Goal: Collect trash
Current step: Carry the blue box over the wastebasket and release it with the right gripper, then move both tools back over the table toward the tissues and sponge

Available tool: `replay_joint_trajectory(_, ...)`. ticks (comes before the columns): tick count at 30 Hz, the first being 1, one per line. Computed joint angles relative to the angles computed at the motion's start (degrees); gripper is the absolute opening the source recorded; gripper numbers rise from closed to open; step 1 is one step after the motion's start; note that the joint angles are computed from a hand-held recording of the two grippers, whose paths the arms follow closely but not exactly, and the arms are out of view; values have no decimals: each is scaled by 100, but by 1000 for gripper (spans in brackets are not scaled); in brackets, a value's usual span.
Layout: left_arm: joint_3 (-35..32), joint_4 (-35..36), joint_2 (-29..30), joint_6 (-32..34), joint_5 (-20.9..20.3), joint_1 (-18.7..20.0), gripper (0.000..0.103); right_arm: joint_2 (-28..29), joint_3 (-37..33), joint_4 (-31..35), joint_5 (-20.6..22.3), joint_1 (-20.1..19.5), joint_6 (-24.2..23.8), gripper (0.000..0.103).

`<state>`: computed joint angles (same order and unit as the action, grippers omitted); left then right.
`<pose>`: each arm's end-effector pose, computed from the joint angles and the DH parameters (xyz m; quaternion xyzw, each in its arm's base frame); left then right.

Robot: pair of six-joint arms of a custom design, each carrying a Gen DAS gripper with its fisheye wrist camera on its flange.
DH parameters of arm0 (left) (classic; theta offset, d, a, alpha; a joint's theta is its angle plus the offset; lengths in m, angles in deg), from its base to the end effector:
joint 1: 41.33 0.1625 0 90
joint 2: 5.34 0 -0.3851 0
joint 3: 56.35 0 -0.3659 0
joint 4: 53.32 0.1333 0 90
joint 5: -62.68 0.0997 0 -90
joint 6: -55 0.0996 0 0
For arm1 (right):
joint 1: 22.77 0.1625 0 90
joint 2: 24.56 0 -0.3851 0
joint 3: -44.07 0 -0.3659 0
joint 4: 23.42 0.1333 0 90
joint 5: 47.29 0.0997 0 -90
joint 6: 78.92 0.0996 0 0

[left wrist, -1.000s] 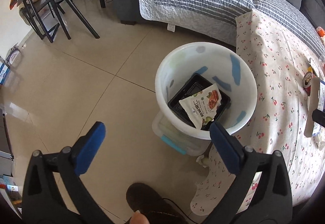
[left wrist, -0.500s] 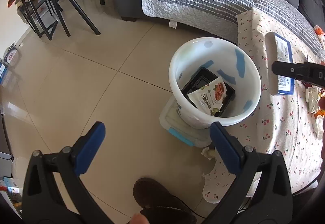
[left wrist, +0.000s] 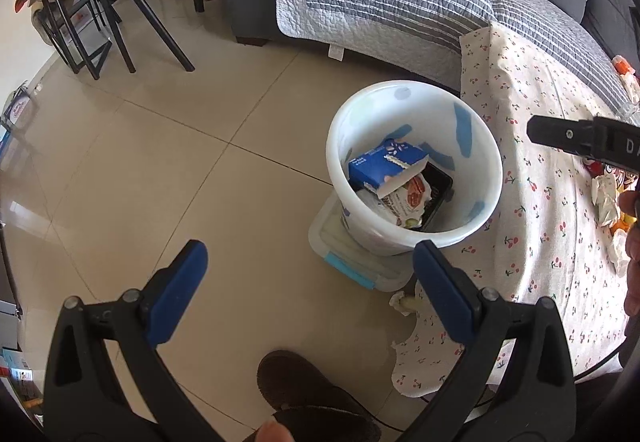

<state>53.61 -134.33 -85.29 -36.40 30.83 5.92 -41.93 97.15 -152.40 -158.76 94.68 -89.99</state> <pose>-0.1308 -0.4625 0.2551 -0.1915 0.8175 -0.3083 0.4471 0.4406 -0.6382 -0.0230 0.3189 -0.9289 0.0543 0.1803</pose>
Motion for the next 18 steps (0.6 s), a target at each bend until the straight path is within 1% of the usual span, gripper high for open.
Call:
replay_joint_trajectory(4, -38, -146, 80, 149, -24, -34, 102, -395, 492, -203, -266, -26, -223, 82)
replay_joint_trajectory(9, -115, -408, 267, 401, -25, -114, 102, -996, 1219, -659, -569, -131, -555, 83)
replay_joint_trajectory(12, -167, -593, 400, 592, -23, -167, 102, -1379, 1630, -854, -691, -262, -630, 83)
replay_joint_trajectory(18, -458, -780, 870, 946, -3, -211, 102, -2037, 2206, -1066, -966, -547, -709, 84)
